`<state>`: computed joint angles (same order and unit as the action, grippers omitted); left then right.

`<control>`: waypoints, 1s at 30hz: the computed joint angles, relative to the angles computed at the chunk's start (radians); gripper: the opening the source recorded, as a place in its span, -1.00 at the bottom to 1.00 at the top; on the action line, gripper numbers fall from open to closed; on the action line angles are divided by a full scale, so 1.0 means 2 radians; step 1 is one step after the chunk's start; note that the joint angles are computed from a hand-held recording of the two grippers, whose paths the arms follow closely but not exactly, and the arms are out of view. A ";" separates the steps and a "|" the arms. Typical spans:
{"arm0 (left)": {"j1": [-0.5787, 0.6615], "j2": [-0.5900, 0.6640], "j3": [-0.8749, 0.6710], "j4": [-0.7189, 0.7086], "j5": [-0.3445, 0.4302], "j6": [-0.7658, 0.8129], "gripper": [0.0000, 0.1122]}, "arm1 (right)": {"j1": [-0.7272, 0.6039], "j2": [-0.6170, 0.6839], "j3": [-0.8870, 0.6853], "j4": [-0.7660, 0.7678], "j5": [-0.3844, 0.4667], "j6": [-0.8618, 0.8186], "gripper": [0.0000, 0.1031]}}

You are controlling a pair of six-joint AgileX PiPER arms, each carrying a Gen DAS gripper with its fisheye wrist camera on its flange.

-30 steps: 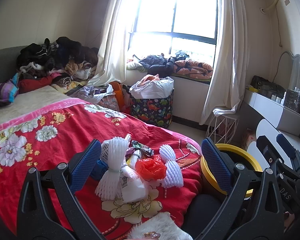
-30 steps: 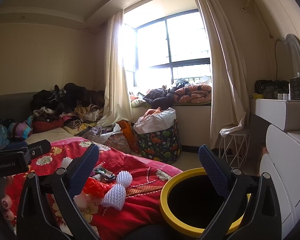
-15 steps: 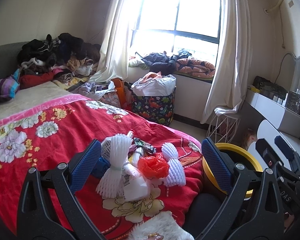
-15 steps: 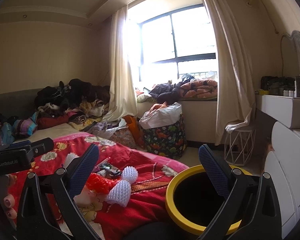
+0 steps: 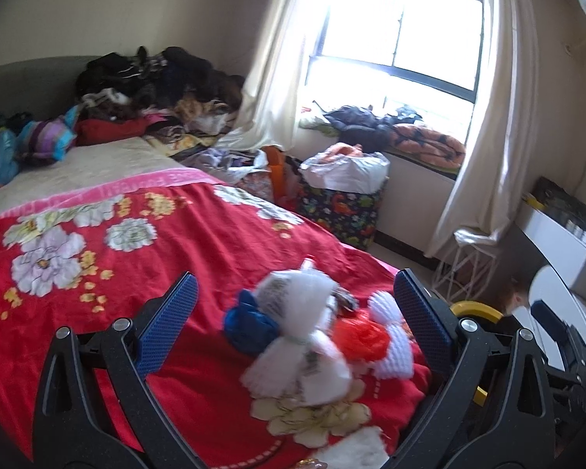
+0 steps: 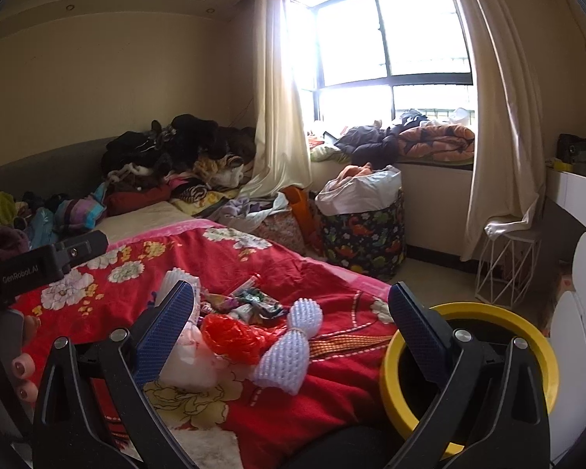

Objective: Collect trash
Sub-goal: 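Grasp a white foam net with the left tool while the right tool grasps another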

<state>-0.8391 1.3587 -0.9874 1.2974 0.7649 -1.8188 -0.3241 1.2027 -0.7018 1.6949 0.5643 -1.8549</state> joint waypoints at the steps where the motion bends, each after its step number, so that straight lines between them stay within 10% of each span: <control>1: 0.008 -0.005 0.006 0.000 -0.004 -0.004 0.64 | 0.009 0.005 -0.006 -0.010 -0.004 0.013 0.88; 9: 0.072 -0.010 0.020 -0.037 -0.052 0.034 0.64 | 0.050 0.073 -0.078 -0.113 -0.046 0.138 0.88; 16: 0.117 0.009 0.032 -0.075 -0.169 0.093 0.64 | 0.059 0.152 -0.148 -0.256 -0.067 0.297 0.88; 27: 0.117 0.094 -0.028 -0.176 -0.189 0.224 0.64 | 0.068 0.256 -0.255 -0.426 -0.037 0.462 0.83; 30: 0.117 0.106 -0.029 -0.184 -0.190 0.232 0.54 | 0.075 0.286 -0.290 -0.473 -0.005 0.507 0.49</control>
